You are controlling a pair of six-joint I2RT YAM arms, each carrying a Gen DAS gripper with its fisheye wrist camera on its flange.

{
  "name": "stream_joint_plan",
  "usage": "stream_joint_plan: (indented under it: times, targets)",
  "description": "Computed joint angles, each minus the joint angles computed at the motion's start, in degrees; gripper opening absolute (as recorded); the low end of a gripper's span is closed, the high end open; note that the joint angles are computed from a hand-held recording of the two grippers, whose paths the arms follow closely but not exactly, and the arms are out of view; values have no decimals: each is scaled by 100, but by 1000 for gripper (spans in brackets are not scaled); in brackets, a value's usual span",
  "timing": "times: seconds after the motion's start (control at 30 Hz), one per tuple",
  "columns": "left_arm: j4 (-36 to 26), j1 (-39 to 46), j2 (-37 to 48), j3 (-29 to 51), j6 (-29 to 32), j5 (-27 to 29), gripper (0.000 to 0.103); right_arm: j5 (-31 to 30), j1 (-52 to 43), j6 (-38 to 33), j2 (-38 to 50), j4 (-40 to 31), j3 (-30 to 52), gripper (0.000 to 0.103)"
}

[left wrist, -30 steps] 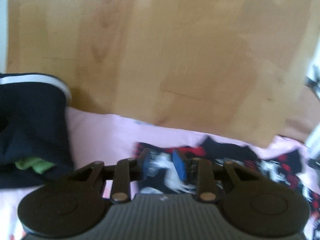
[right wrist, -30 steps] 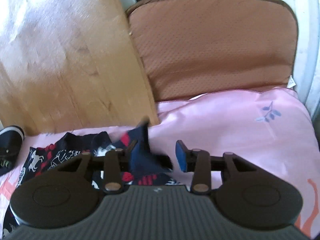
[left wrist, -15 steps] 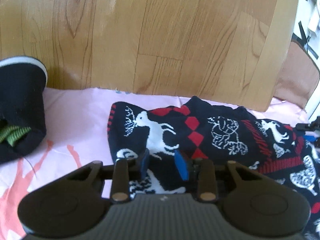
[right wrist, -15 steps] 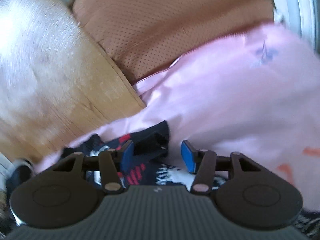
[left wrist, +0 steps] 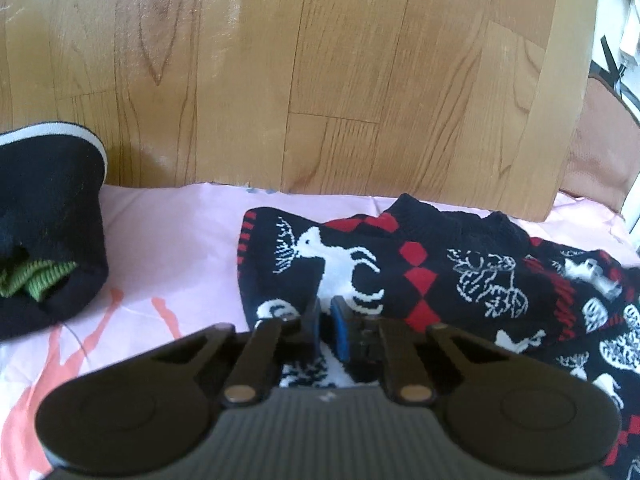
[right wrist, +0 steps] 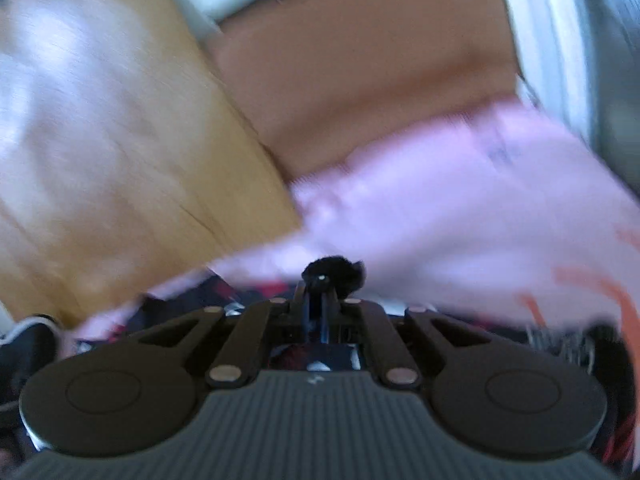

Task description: Fold small clothes

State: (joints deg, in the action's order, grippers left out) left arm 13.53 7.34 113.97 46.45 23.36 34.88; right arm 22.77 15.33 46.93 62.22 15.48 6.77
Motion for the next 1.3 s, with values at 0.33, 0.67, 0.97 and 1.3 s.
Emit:
stream_joint_plan:
  times: [0.33, 0.67, 0.97, 1.3]
  targets:
    - [-1948, 926, 233, 1244, -428, 1805, 33, 1085, 1425, -496, 288, -685, 1323, 8]
    - [-2467, 1149, 500, 1717, -448, 2047, 38, -521, 2495, -1752, 4214, -155, 4464, 28]
    - [-2643, 738, 183, 1253, 108, 2138, 37, -112, 1985, -1057, 2964, 707, 2609, 29]
    - [-1020, -50, -93, 114, 615, 1016, 32, -535, 1743, -425, 3892, 2309, 1702, 22]
